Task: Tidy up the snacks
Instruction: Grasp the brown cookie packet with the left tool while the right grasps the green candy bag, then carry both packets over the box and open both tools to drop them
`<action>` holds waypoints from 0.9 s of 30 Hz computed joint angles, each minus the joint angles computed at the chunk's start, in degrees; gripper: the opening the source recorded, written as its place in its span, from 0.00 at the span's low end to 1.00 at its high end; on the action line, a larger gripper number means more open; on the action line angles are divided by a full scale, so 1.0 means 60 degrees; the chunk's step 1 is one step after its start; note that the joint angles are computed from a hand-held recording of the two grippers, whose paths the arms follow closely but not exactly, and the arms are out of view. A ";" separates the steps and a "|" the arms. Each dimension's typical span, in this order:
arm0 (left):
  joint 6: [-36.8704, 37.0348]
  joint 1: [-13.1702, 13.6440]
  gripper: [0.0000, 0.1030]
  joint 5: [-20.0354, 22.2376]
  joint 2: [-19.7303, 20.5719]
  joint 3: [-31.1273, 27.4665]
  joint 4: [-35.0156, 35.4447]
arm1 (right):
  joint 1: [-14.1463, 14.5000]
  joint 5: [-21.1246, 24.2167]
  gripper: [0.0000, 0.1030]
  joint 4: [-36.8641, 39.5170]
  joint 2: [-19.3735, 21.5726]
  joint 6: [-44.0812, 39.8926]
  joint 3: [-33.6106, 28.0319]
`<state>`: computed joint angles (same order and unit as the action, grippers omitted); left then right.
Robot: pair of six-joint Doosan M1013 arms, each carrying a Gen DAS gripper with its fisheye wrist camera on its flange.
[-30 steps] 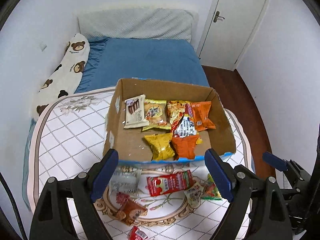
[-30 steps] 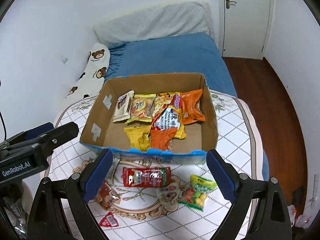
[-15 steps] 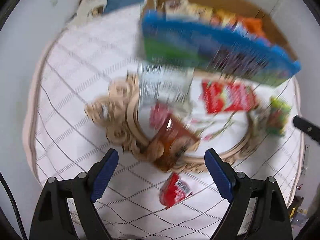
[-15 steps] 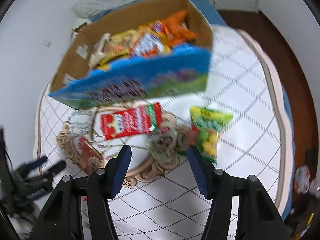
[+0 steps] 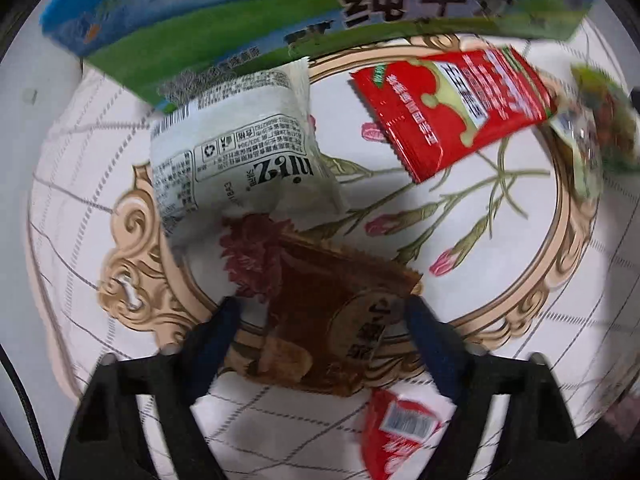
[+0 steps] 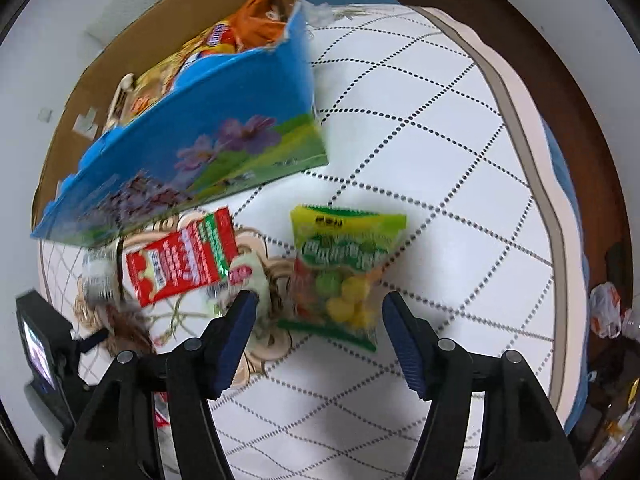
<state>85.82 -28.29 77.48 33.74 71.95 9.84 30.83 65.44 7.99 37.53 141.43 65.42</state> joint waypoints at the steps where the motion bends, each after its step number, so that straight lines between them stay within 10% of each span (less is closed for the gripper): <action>1: -0.0317 0.0108 0.62 0.0085 0.0012 -0.0030 -0.0381 | -0.0016 0.0144 0.67 0.0027 0.0111 -0.0031 -0.0130; 11: -0.2934 0.1222 0.55 -0.0074 -0.0338 0.0686 -0.3516 | 0.0273 0.1312 0.52 -0.0690 0.0825 -0.1048 -0.0926; 27: -0.2420 0.0525 0.59 0.0318 -0.0011 0.0315 -0.2230 | 0.0794 0.0920 0.55 0.0245 0.0299 -0.1305 0.0215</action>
